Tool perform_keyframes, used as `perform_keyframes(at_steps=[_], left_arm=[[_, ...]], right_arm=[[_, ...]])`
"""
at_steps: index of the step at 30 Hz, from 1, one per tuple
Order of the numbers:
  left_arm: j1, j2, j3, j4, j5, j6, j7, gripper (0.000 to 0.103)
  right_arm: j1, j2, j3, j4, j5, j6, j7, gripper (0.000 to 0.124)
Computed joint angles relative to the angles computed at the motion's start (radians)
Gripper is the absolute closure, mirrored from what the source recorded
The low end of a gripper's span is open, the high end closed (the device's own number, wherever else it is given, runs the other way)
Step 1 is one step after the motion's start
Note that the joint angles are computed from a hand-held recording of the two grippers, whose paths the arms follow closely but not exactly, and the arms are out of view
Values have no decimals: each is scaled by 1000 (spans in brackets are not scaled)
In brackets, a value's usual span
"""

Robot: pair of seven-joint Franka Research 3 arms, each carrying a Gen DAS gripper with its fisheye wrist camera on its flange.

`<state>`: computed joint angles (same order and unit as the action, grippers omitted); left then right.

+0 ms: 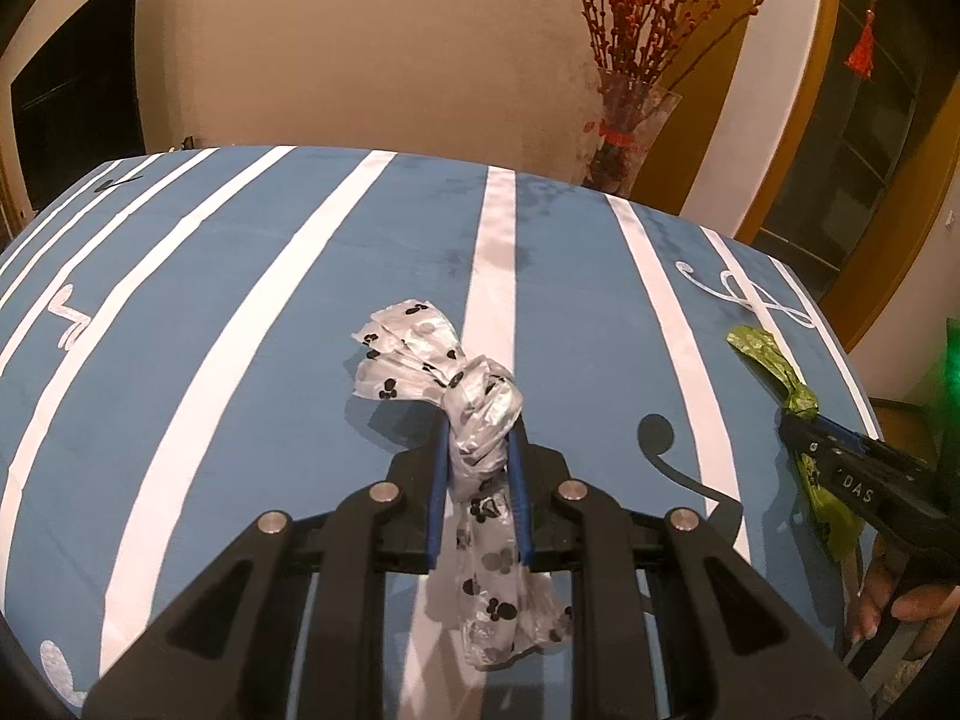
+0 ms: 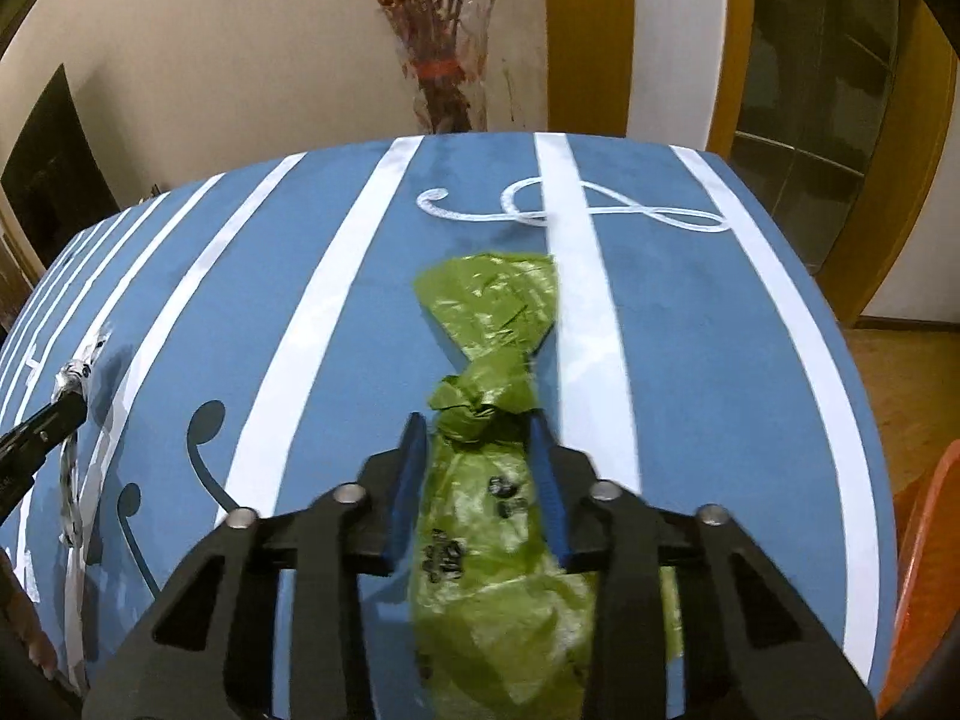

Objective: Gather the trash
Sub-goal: 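Lift the light-green bag with the right tool and carry it over the orange basket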

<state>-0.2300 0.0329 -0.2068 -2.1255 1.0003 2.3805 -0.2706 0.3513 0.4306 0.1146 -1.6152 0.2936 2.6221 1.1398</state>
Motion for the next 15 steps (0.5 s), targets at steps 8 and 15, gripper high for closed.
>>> perform_keyframes(at_steps=[8, 15], left_arm=[[-15, 39, -1, 46, -5, 15, 29, 84], [-50, 77, -2, 109, -3, 5, 58, 84]], right_arm=[[-59, -69, 16, -95, 86, 36, -92, 109], [-97, -142, 21, -170, 179, 74, -166, 109]])
